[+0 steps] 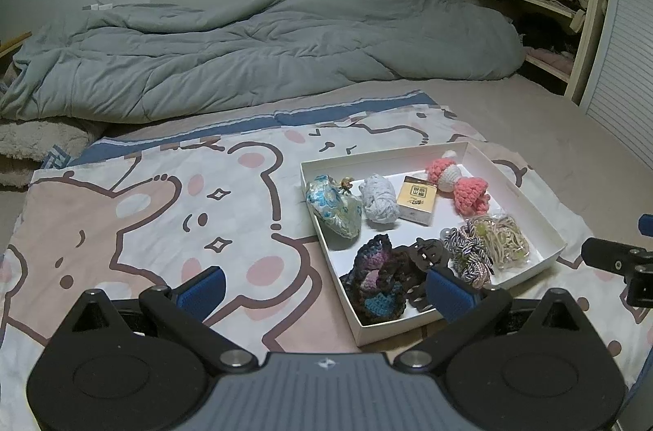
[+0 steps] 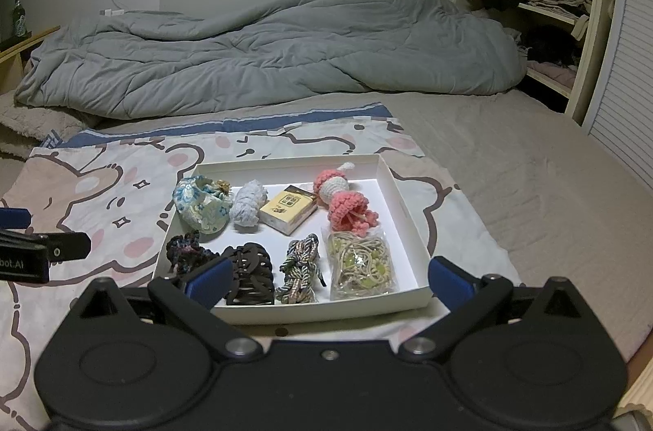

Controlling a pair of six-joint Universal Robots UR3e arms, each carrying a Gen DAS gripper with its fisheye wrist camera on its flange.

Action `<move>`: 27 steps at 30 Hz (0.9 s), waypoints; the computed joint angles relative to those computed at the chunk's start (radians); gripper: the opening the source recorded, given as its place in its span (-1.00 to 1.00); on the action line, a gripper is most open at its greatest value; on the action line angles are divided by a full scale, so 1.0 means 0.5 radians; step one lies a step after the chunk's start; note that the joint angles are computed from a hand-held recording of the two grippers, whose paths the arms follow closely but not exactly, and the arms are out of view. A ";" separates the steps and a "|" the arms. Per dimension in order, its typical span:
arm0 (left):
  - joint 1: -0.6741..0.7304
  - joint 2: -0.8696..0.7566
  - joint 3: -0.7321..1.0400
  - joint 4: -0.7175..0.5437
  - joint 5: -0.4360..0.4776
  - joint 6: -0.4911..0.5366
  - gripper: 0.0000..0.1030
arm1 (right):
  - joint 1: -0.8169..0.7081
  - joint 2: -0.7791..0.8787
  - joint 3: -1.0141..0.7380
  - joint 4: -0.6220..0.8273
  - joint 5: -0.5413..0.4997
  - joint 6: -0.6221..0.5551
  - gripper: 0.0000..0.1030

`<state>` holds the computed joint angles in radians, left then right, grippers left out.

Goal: Organize objects

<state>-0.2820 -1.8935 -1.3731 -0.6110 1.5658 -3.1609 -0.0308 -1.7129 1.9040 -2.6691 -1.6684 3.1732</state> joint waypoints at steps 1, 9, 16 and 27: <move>0.001 -0.001 0.001 -0.003 0.001 0.003 1.00 | 0.003 0.002 0.002 -0.002 -0.002 0.001 1.00; 0.000 -0.004 0.003 -0.005 0.008 -0.005 1.00 | 0.005 0.001 -0.001 0.002 -0.001 0.001 1.00; 0.012 0.001 0.007 -0.021 0.001 -0.002 1.00 | 0.009 0.005 -0.004 0.001 -0.007 0.004 1.00; 0.012 0.006 -0.008 -0.022 0.003 0.004 1.00 | 0.004 0.004 0.009 -0.003 0.008 0.004 1.00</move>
